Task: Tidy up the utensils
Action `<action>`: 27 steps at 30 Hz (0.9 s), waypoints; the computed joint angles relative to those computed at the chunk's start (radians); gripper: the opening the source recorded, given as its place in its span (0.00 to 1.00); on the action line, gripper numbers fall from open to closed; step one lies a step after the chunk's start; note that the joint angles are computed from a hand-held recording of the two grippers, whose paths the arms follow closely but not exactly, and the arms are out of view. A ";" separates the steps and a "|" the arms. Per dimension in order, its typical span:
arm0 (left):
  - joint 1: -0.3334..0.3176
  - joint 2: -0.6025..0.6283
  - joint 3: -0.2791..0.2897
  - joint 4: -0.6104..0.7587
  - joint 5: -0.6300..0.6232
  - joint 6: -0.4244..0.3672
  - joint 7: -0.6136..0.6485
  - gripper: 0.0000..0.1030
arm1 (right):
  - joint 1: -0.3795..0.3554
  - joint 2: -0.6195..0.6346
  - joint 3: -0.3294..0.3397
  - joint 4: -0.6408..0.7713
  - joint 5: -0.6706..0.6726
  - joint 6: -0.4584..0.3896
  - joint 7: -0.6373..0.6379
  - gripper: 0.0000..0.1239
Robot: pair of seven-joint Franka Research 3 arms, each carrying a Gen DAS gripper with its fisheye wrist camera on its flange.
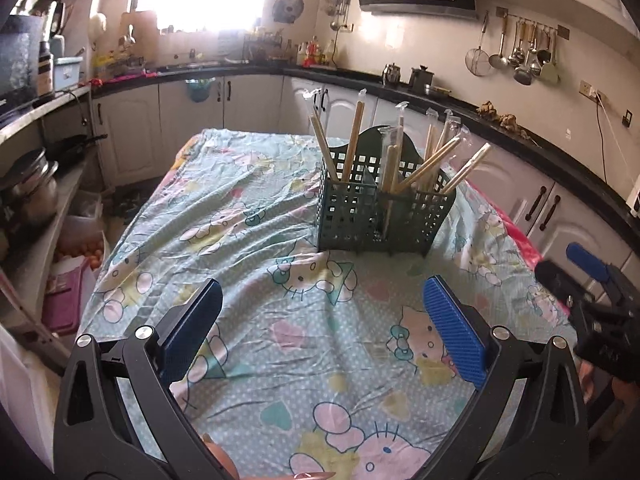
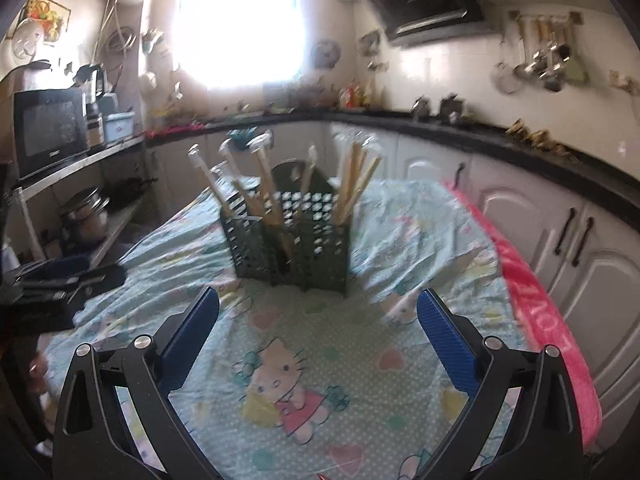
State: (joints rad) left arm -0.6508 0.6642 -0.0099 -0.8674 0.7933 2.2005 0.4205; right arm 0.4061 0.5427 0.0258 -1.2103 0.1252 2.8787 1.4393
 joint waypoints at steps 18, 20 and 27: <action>-0.041 -0.065 0.024 -0.149 0.253 0.100 -0.231 0.90 | -0.059 -0.042 0.114 -0.171 0.097 0.316 -0.144 0.78; -0.040 -0.070 0.023 -0.156 0.262 0.101 -0.241 0.90 | -0.071 -0.046 0.136 -0.182 0.110 0.330 -0.171 0.78; -0.038 -0.076 0.016 -0.165 0.274 0.090 -0.253 0.90 | -0.070 -0.051 0.145 -0.186 0.145 0.331 -0.214 0.78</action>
State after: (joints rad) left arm -0.6884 0.5877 0.0063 -1.0329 1.0675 2.2909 0.1675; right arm 0.3360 0.4921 0.1710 -1.3961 0.2706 3.2096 1.2251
